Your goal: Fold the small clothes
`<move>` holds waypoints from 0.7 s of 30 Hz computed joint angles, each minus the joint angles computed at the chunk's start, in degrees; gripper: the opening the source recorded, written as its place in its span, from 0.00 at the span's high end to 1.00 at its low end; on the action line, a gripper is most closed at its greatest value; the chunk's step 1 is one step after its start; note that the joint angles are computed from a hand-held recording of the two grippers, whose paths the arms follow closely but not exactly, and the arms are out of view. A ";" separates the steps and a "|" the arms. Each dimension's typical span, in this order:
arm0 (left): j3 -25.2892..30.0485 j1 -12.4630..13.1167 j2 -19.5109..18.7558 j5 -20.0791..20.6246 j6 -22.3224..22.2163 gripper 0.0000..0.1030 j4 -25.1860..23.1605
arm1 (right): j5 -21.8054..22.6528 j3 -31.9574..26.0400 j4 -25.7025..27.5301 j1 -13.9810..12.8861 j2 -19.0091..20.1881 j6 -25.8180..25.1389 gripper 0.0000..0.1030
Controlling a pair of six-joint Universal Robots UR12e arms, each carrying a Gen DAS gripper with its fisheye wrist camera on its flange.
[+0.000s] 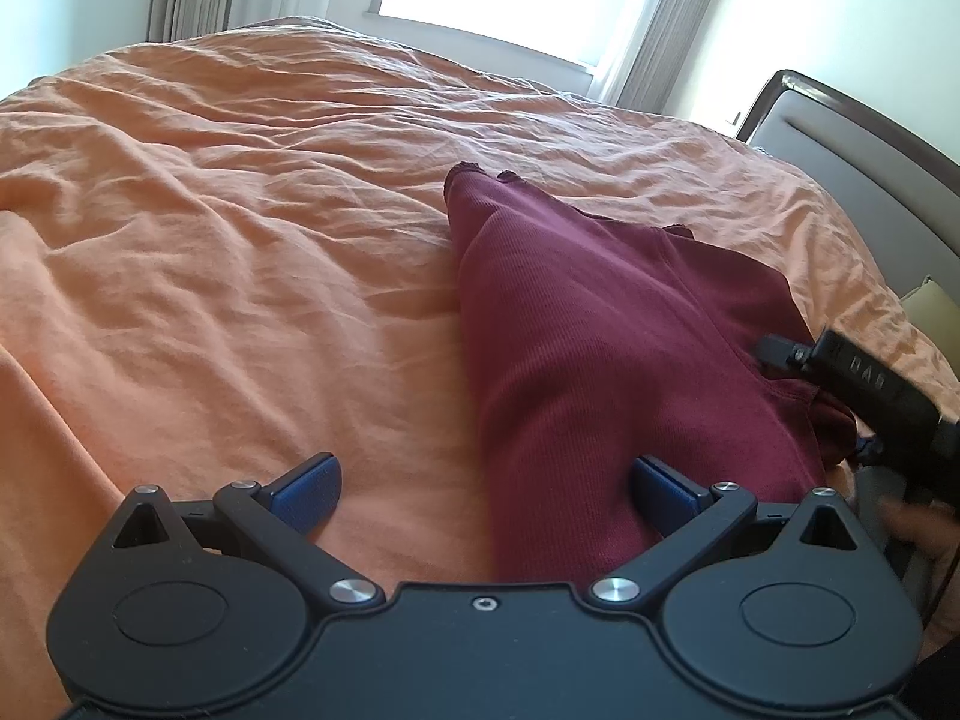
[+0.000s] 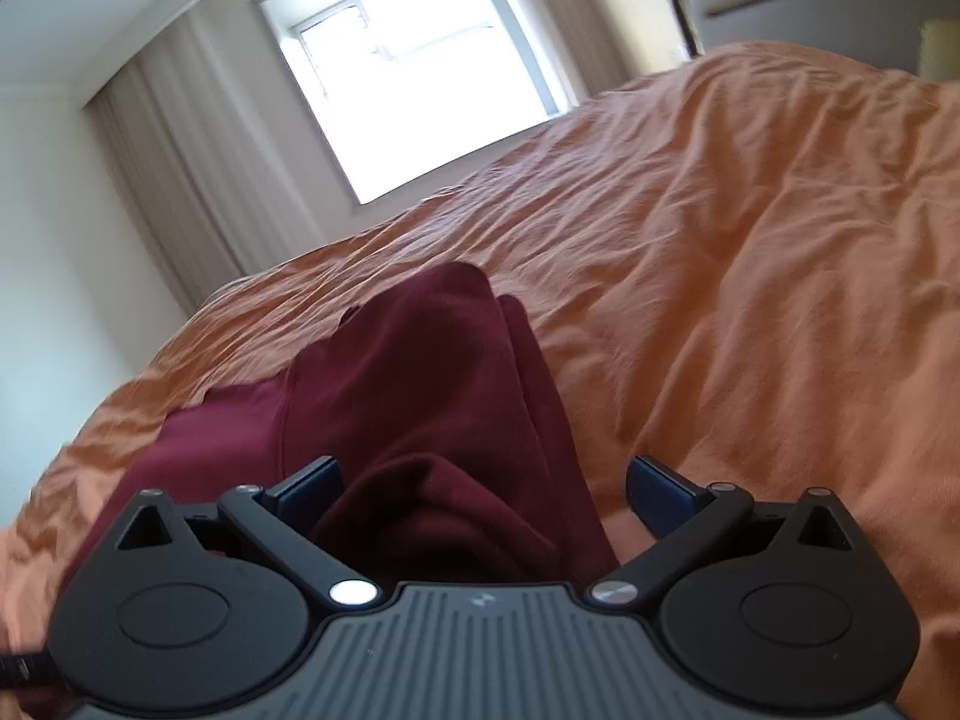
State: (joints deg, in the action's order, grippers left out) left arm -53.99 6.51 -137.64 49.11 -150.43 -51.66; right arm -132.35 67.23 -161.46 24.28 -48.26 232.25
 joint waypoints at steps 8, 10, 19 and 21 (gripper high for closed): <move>1.83 -0.41 -0.66 0.62 0.06 0.00 -1.53 | -1.29 1.16 -7.59 0.32 1.13 -4.08 0.00; 2.81 -0.54 -1.13 0.57 -0.72 0.00 -1.67 | -1.60 1.00 -8.23 0.38 1.36 -4.65 0.00; 6.92 -1.79 -3.36 2.84 -2.44 0.00 -3.90 | -2.75 0.93 -9.16 0.69 1.74 -5.82 0.00; 6.52 -1.87 -3.18 3.16 -2.21 0.00 -3.31 | -2.86 0.89 -9.43 0.70 1.83 -6.05 0.00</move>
State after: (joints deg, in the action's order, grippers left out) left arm -47.46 4.64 -140.82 52.27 -152.64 -54.97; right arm -135.21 68.11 -170.89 24.98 -46.43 226.20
